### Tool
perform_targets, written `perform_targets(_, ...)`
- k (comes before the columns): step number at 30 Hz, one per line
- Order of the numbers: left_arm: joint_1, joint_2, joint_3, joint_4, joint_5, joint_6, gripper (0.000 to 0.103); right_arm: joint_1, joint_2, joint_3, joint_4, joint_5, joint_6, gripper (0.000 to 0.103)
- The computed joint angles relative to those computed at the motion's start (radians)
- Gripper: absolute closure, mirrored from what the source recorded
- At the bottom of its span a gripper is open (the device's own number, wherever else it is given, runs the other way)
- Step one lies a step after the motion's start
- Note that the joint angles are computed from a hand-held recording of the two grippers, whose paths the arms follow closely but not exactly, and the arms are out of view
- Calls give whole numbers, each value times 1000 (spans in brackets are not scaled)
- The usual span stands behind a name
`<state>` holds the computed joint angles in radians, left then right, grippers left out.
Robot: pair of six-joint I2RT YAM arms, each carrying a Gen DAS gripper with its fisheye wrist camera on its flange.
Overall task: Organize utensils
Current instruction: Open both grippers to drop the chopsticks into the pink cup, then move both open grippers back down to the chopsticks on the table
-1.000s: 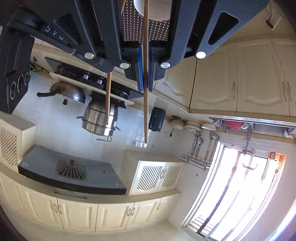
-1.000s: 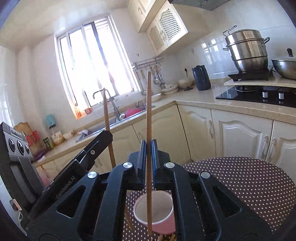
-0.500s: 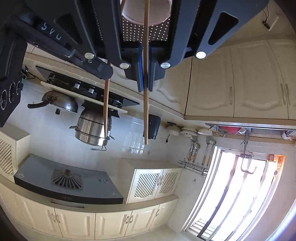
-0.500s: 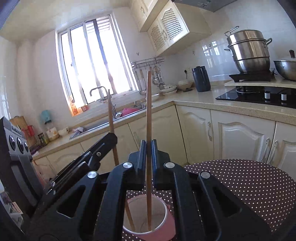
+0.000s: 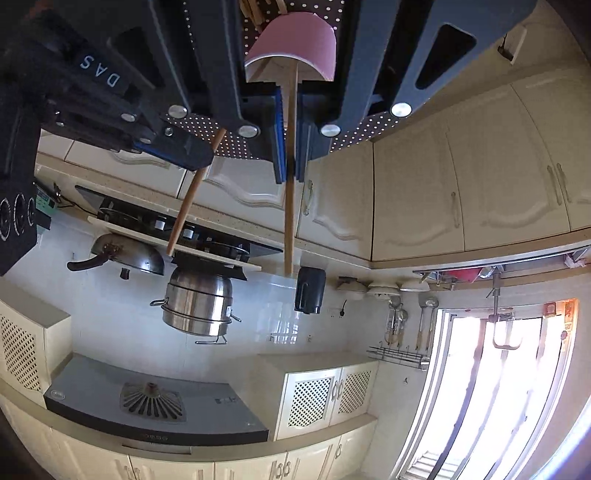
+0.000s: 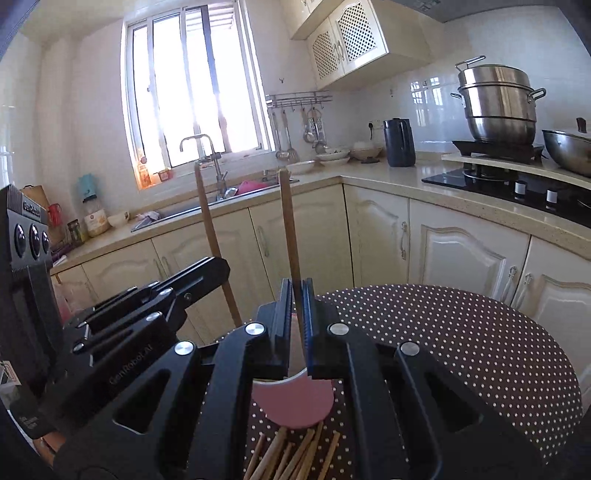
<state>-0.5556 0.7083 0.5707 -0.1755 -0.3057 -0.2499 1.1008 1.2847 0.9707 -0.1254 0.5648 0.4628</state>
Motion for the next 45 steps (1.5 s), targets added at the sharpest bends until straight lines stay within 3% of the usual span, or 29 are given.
perform_targets(1,0,0,8,-20,2,-9,97,3,-1,3,-17,1,13,97)
perform_targets(2,0,1,19,-47,5,-18,90,4,-2,5,-31,1,22,97)
perform_targets(3,-4,3,27,-65,1,-23,76,9,-1,13,-57,7,39,96)
perform_targets(5,-22,-13,30,-89,-26,-22,68,20,-2,22,-92,26,65,96)
perform_targets(8,-44,-25,48,-153,-51,-15,65,35,-8,34,-141,48,104,92)
perform_targets(10,-60,-39,58,-193,-69,-18,61,52,-21,31,-158,68,124,76)
perform_targets(13,-92,-69,76,-267,-106,-34,57,85,-38,34,-186,104,144,63)
perform_targets(16,-131,-99,98,-332,-146,-51,53,121,-42,53,-234,133,167,63)
perform_targets(20,-256,-137,137,-448,-276,-90,47,174,-54,73,-298,177,203,61)
perform_targets(26,-458,-130,215,-665,-431,-225,41,270,-60,122,-466,248,296,60)
perform_targets(30,-526,-75,263,-827,-428,-339,41,302,-52,147,-599,232,385,60)
perform_targets(35,-548,-25,256,-930,-330,-411,41,317,-45,127,-724,138,504,59)
perform_targets(43,-492,26,147,-897,-103,-432,42,298,-53,9,-732,-80,605,59)
perform_targets(45,-461,48,120,-865,-38,-420,55,290,-64,-25,-702,-128,611,60)
